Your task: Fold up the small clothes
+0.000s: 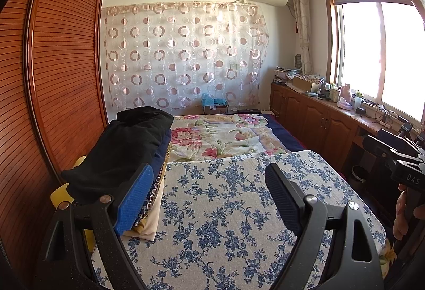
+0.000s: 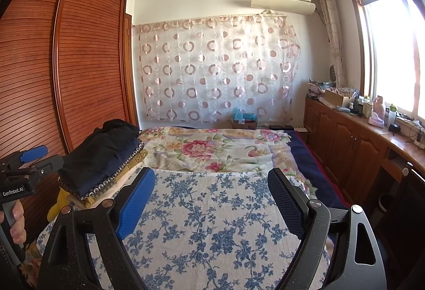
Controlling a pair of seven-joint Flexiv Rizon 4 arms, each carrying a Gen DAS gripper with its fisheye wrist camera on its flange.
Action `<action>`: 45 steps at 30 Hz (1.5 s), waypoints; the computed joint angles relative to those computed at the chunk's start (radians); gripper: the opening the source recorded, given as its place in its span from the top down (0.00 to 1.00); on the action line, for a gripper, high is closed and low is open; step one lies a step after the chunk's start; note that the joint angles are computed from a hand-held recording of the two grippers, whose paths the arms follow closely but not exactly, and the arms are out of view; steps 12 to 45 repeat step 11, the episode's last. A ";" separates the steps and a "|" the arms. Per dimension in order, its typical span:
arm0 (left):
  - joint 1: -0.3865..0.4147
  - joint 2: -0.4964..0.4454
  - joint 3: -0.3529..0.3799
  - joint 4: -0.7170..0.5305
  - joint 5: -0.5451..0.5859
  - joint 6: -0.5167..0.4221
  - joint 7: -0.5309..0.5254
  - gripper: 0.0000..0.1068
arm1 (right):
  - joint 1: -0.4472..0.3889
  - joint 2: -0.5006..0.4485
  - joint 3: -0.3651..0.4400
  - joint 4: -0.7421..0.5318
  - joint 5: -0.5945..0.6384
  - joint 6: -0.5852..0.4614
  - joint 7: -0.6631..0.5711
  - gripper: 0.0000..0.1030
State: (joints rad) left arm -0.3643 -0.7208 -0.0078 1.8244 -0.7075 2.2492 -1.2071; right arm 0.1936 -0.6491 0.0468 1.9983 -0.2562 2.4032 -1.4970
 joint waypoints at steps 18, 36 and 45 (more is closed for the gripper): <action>-0.003 -0.002 0.002 -0.002 0.001 -0.001 -0.001 0.19 | -0.014 -0.003 0.003 -0.001 -0.021 0.002 0.010 0.15; -0.003 -0.002 0.002 -0.002 0.001 -0.001 -0.001 0.19 | -0.014 -0.003 0.003 -0.001 -0.021 0.002 0.010 0.15; -0.003 -0.002 0.002 -0.002 0.001 -0.001 -0.001 0.19 | -0.014 -0.003 0.003 -0.001 -0.021 0.002 0.010 0.15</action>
